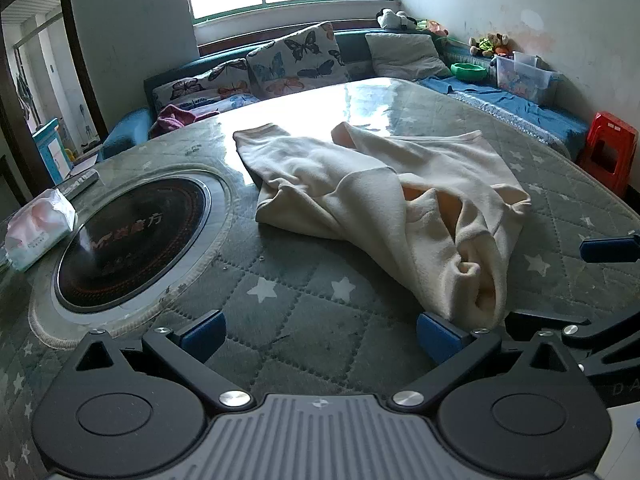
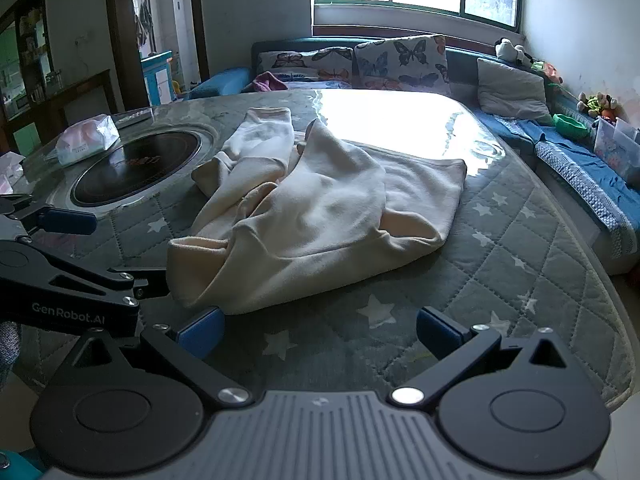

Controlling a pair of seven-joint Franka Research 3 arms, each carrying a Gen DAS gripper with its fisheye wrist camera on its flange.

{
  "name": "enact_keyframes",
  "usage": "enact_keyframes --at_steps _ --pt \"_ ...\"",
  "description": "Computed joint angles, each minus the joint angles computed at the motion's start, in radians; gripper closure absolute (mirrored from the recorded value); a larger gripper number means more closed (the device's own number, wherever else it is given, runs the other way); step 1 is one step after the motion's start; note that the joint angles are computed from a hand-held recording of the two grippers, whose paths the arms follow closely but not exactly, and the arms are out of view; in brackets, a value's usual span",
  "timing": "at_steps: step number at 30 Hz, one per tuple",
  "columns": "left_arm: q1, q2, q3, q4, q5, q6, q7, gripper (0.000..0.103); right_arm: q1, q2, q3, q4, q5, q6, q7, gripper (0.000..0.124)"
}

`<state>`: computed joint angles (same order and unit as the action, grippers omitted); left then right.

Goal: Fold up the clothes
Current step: 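Approach the crumpled cream sweatshirt with both grippers open, then grasp a sleeve with the left gripper while the right gripper grasps the other sleeve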

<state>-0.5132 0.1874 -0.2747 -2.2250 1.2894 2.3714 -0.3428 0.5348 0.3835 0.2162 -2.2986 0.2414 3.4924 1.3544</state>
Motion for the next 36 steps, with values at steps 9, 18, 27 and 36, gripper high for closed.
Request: enact_keyframes --at_steps 9,18,27,36 --pt "0.008 -0.001 0.005 -0.001 -0.003 0.008 0.006 0.0 -0.026 0.006 0.016 0.012 -0.026 -0.007 0.013 0.021" --pt "0.024 -0.017 0.011 -0.012 0.003 0.013 0.001 0.0 -0.065 0.001 0.037 0.021 -0.069 -0.02 0.03 0.021" --pt "0.054 -0.049 0.015 -0.022 0.032 0.013 -0.003 0.0 -0.159 0.007 0.101 0.053 -0.174 -0.029 0.074 0.021" --pt "0.083 -0.013 0.032 0.033 0.095 0.056 0.01 0.007 -0.113 0.051 0.054 0.143 -0.137 -0.07 0.041 0.026"
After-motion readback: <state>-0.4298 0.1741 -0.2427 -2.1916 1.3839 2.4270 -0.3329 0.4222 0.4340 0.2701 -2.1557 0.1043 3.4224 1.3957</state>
